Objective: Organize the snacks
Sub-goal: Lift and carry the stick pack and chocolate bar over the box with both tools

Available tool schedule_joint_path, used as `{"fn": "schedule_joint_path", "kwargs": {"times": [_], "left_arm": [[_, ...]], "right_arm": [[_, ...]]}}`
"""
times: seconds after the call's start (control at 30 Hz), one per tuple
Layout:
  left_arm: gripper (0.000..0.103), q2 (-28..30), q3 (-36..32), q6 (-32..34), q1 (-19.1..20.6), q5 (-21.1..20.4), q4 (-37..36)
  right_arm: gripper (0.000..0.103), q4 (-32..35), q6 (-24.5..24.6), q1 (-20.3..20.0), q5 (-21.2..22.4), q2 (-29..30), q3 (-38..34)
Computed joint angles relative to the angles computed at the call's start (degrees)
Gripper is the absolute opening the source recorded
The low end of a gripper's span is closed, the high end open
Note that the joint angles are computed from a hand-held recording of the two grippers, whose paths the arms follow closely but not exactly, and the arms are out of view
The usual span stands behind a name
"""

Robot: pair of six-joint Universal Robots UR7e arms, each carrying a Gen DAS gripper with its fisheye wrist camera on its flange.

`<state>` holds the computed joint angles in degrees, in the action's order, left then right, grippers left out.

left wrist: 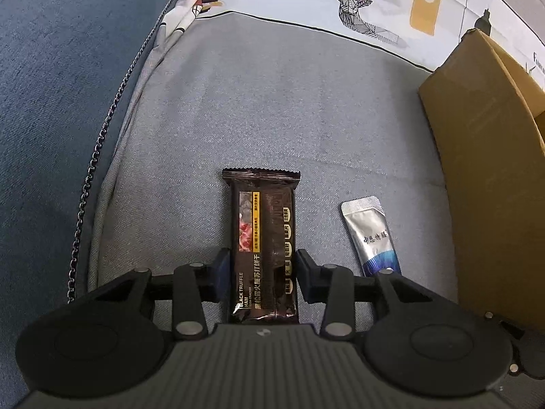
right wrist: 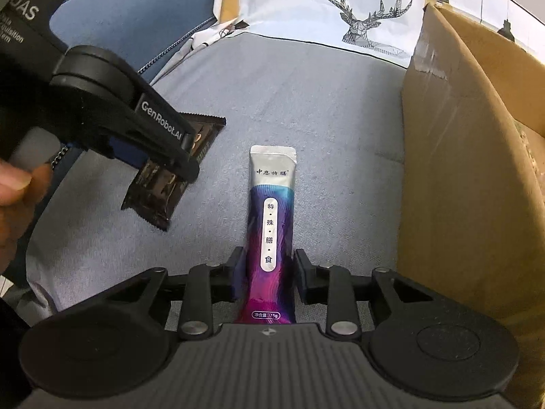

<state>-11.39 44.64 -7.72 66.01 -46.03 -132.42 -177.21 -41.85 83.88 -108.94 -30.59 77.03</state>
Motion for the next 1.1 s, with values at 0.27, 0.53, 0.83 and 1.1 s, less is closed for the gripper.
{"fn": "schedule_joint_path", "kwargs": {"times": [0.27,0.53,0.83,1.1], "left_arm": [[0.043,0.2,0.2,1.9,-0.1,0.5,-0.8],[0.043,-0.8,1.8,2.0,0.1,-2.1,-4.9],[0.043,-1.3,3.0,2.1,0.0,-2.6,-8.1],[0.043,-1.7,3.7,2.3,0.0,-4.4,-11.4]], "right_arm": [[0.027,-1.6,-2.1,0.2,-0.4,0.4,0.2],[0.024,-5.3,-1.8,0.1,1.1,0.0,2.0],[0.024,-4.8,-1.2,0.3,0.2,0.2,1.4],[0.024,-8.2,-1.7,-0.2,2.3,-0.2,3.1]]}}
